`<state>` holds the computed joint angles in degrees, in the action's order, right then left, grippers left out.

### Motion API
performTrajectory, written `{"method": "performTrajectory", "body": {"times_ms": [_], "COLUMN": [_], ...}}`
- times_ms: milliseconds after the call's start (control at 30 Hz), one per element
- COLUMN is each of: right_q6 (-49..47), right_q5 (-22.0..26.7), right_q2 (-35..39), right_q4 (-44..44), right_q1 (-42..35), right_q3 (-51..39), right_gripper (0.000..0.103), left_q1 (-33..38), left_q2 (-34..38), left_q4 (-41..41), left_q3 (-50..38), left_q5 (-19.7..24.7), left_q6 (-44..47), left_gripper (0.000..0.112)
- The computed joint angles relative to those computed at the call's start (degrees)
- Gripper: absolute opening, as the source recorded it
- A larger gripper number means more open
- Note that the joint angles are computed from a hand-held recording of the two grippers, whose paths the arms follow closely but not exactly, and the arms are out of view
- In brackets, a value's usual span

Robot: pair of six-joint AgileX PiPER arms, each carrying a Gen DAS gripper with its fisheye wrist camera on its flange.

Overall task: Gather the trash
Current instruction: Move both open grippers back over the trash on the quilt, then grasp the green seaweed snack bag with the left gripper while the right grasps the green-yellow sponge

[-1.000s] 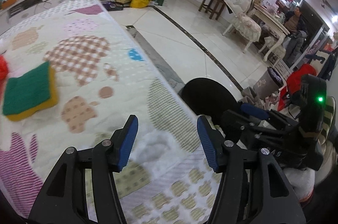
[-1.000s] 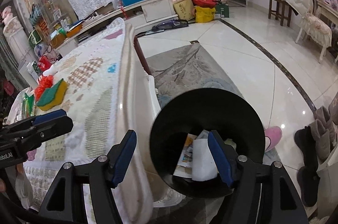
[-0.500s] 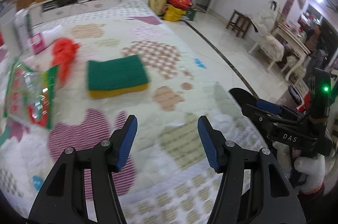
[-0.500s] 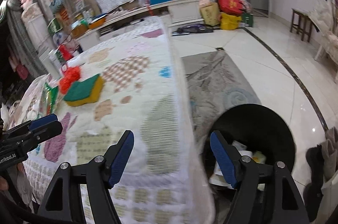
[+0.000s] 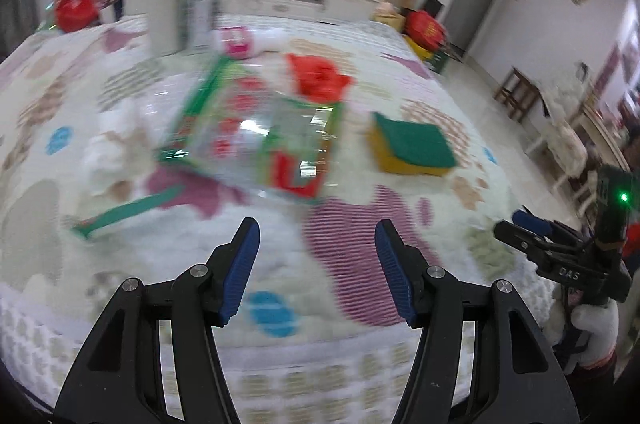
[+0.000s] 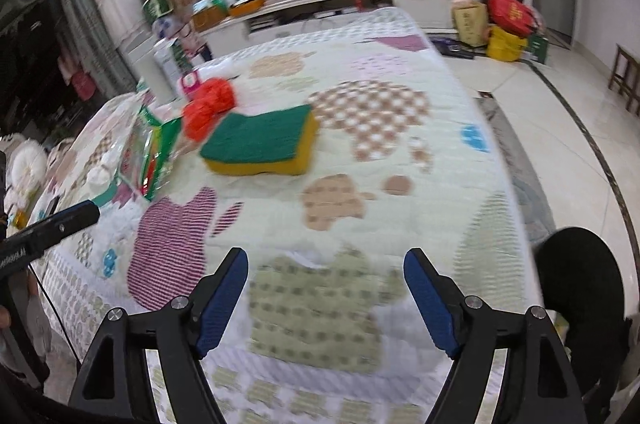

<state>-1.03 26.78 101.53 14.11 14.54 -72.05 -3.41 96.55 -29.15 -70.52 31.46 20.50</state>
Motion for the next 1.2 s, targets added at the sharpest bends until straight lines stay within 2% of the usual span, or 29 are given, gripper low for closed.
{"method": "performTrajectory", "body": {"times_ms": [133,267,500,700,900,967,1100,1200], "right_q6": [-2.6,-4.1,-0.6,1.9,2.3,2.0,1.5,2.9], "right_q5": [1.2,1.9,6.3,8.2,10.3,10.4,11.9,13.9], "right_q2": [2.6,5.9,11.8,16.3,21.4,22.6,25.9,28.9], "right_q4": [3.1,5.2,2.5,0.8,2.6,3.9,5.9,3.0], "right_q1": [1.6,2.6,2.0,0.4,-1.4,-1.6,-1.5,-0.2], "right_q3": [-3.4,-7.7,-18.2,-25.3,-31.6,-33.2,-38.0,-42.6], "right_gripper": [0.078,0.082,0.084,0.089,0.09,0.091,0.093,0.094], "left_q1": [6.0,9.6,9.9,10.1,9.6,9.6,9.0,8.6], "left_q2": [0.4,2.4,7.4,16.7,25.0,27.7,30.0,30.8], "left_q4": [-2.5,-6.1,-6.4,-1.9,2.4,2.0,1.2,-0.1], "left_q3": [-0.2,-3.3,-11.0,-25.1,-37.0,-40.6,-43.5,-44.5], "left_q5": [1.2,4.9,6.0,9.8,15.3,18.5,21.5,23.8], "left_q6": [3.3,5.8,4.7,0.7,-2.7,-3.1,-2.6,-1.5], "left_gripper": [0.061,0.063,0.064,0.064,0.064,0.064,0.064,0.064]}}
